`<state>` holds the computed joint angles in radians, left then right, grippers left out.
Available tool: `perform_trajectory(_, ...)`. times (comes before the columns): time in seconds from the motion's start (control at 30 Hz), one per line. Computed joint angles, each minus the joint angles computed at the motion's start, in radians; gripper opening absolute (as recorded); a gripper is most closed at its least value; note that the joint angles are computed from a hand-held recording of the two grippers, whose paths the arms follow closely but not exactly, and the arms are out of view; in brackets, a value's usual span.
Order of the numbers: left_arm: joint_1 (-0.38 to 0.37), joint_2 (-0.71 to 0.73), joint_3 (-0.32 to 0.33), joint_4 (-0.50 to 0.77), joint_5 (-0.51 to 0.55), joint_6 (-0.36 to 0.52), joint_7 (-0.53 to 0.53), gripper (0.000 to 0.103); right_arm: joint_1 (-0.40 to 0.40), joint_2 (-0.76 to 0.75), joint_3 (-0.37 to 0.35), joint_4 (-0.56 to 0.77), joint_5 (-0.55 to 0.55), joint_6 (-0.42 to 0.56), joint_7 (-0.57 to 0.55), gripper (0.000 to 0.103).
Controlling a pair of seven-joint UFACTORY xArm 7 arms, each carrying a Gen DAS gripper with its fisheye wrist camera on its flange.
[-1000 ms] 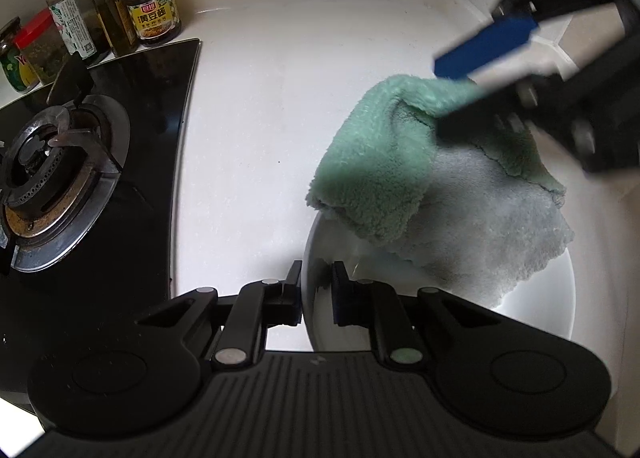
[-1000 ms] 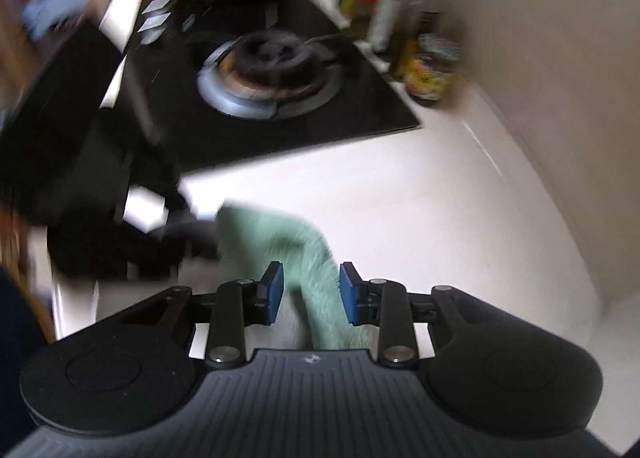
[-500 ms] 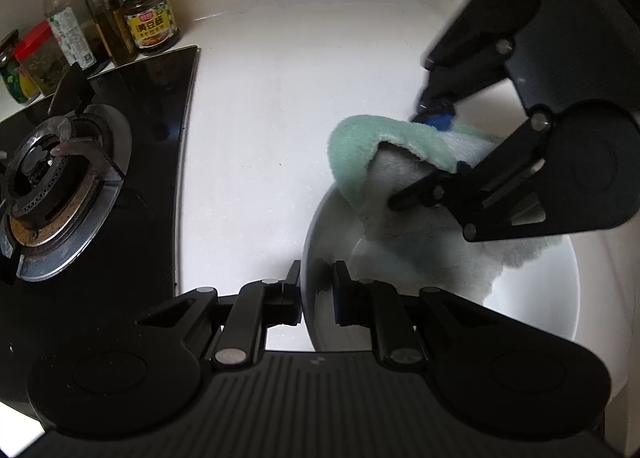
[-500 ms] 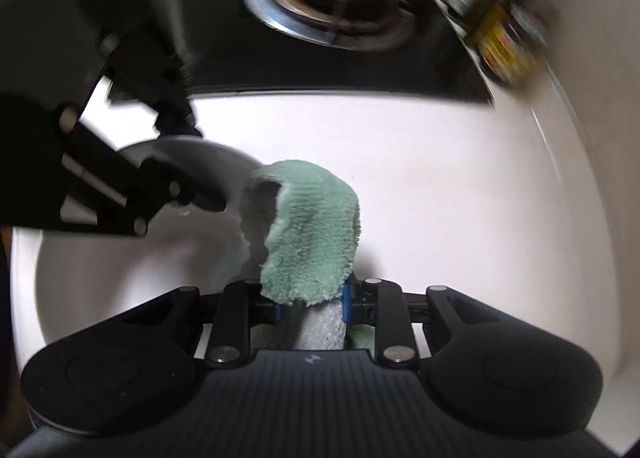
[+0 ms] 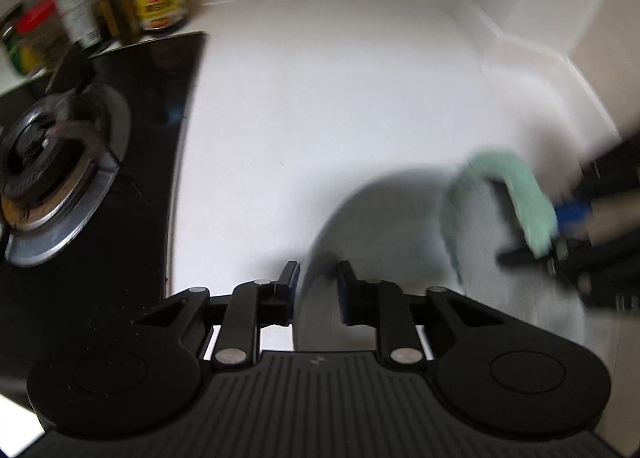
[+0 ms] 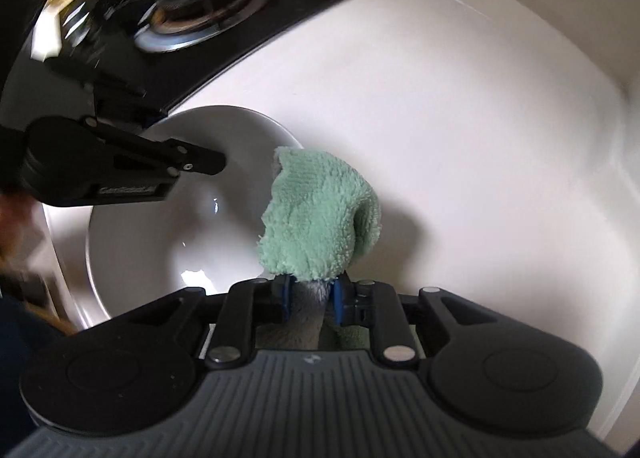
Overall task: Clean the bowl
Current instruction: 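Wipe the towel along the bowl rim with the right gripper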
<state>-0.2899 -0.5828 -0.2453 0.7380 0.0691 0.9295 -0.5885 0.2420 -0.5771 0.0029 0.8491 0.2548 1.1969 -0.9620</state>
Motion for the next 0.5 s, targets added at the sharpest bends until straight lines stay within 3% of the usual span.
perform_trajectory(0.17, -0.033, 0.067, 0.096, 0.076, -0.011, 0.063, 0.319, 0.018, 0.075, 0.082, 0.002, 0.058, -0.014, -0.043, -0.267, 0.016)
perform_trajectory(0.3, -0.013, 0.153, 0.14, 0.161, -0.068, 0.107, 0.49, 0.018, 0.106, 0.118, 0.023, 0.079, -0.005, -0.066, -0.417, 0.016)
perform_trajectory(0.4, 0.008, 0.194, 0.151, 0.195, -0.108, 0.13, 0.566, 0.018, 0.116, 0.162, 0.026, 0.114, 0.016, -0.06, -0.499, 0.016)
perform_trajectory(0.5, 0.039, 0.184, 0.145, 0.175, -0.152, 0.103, 0.525, 0.02, 0.089, 0.193, 0.035, 0.146, 0.044, -0.027, -0.447, 0.016)
